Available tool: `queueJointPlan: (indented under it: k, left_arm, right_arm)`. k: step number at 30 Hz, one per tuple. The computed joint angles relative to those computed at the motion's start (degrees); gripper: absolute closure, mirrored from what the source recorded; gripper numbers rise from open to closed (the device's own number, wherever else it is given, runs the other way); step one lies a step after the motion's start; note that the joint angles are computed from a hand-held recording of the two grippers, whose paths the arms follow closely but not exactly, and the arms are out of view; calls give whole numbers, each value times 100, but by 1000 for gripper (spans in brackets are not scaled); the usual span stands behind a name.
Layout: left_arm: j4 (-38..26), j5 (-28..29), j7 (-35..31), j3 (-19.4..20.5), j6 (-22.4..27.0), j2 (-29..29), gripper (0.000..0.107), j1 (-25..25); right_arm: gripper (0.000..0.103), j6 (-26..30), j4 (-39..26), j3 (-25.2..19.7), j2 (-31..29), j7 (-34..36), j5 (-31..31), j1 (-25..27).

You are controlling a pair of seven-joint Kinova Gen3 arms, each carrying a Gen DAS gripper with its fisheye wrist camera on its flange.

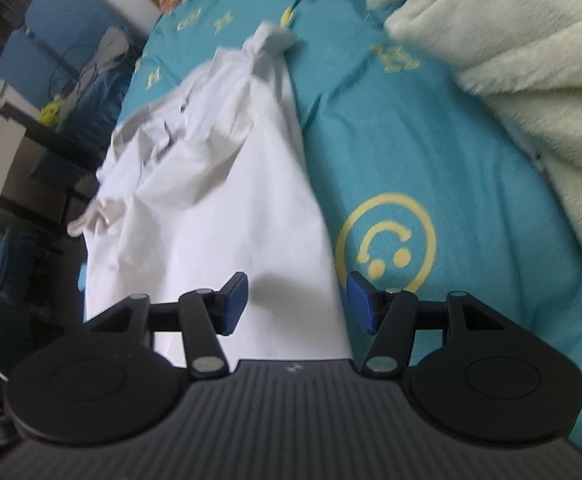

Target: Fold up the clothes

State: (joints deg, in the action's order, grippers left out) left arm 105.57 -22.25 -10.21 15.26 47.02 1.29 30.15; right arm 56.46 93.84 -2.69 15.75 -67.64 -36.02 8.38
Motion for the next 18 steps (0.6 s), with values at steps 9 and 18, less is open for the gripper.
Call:
queueJointPlan:
  k: [9, 18]
  left_arm:
    - [241, -189, 352, 81, -274, -280, 106, -145]
    - [162, 30, 373, 114, -49, -260, 104, -310]
  right_arm:
    - [98, -146, 85, -70, -25, 3, 462, -252]
    - [98, -586, 287, -3, -239, -15, 638, -397]
